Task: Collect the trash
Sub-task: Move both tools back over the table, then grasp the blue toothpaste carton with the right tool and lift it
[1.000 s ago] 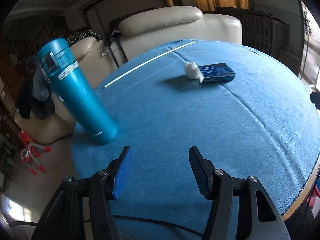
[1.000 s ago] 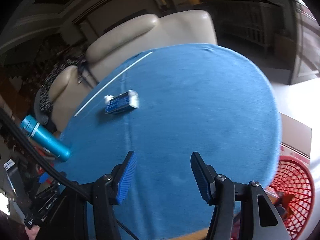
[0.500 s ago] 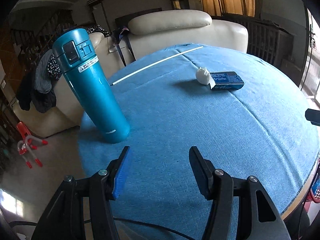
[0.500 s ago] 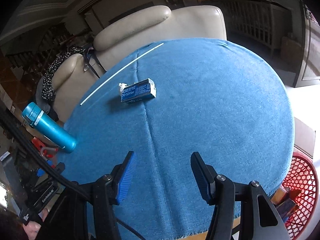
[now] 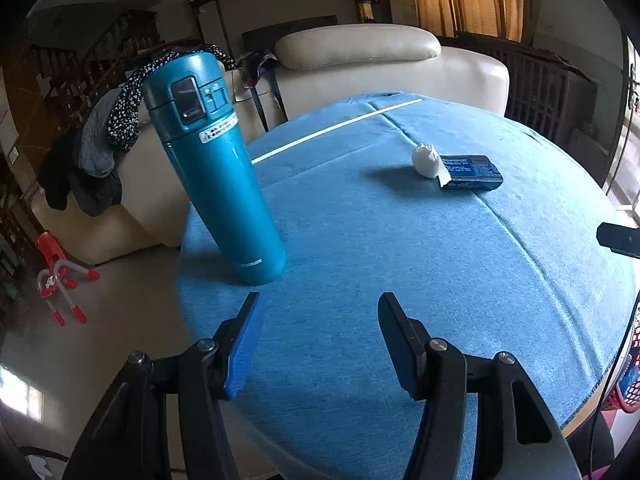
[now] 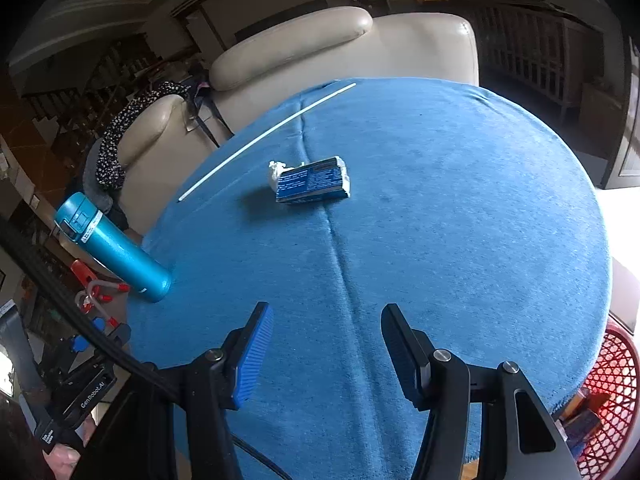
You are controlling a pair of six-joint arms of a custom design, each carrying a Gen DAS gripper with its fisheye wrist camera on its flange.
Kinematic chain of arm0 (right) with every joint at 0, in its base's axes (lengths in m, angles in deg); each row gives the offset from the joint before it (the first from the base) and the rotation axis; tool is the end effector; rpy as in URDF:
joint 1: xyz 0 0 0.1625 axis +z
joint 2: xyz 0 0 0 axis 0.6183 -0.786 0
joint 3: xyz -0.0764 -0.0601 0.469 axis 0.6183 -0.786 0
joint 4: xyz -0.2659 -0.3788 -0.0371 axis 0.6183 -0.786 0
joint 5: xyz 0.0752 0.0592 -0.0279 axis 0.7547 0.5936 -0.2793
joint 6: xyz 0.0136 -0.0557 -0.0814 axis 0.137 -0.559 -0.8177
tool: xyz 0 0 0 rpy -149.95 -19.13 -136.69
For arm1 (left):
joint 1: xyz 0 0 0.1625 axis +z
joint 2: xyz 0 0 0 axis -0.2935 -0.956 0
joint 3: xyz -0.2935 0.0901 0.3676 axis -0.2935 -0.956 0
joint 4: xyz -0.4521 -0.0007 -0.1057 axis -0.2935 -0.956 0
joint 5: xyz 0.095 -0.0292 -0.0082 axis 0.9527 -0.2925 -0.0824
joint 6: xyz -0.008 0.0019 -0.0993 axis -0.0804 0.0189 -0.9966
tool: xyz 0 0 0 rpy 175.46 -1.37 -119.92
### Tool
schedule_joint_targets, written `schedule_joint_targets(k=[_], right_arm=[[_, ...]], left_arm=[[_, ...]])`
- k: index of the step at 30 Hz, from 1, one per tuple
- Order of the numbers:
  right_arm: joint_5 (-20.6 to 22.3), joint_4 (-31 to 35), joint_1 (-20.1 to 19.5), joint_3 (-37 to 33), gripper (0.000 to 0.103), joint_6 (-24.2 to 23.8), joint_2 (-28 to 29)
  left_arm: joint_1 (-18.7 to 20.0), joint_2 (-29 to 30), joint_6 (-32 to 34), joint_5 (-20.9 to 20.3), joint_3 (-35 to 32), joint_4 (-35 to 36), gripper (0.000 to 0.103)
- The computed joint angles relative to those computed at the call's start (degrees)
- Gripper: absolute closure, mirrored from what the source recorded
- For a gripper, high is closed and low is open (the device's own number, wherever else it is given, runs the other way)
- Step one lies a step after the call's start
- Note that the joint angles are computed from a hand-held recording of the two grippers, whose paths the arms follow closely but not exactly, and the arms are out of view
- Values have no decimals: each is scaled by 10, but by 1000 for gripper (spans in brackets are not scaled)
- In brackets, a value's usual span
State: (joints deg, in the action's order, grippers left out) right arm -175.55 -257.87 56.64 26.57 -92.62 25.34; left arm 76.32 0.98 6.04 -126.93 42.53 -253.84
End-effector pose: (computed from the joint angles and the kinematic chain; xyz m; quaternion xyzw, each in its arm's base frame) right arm 0.1436 -0.6563 0.1744 0.0198 -0.9107 0.3430 0.2295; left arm -0.1597 -0.6846 0.1586 0.2377 0.8314 -0.3119 0.3937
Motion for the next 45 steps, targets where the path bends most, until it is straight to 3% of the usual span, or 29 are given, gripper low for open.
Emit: schedule_joint_targets(k=[8,13,16,18,22,27,32,37,41,45], right_arm=[[1,11,1,-24,42,-13,9],[11,47,-3,-84,42,-21,32],[8,73,-6,-143,44,-30,63],[7,100,-9,-196,52,-36,91],[-5,171,-10,-309,58,-11,151],[-41,194,-8,-428,59,1,226],[-72,246,-12,-504,59,28,273],[-78,251,-10,-502,62,7,280],[-62,228,-11,-446,62,-7,255],[-26,228,-18,-366,62,15,211]], left_arm=[[0,-1,-1,8,-1,9,43],[2,-9,-28,19,8,45,43],[0,-16,-43,29,18,55,43],[-1,-21,-52,37,26,62,43],[-6,-32,-70,48,45,73,43],[-8,-49,-99,45,67,98,43],[-7,-54,-112,40,73,126,43],[-5,-51,-117,40,62,151,43],[-11,-44,-109,37,55,144,43],[-15,-39,-103,33,52,143,43]])
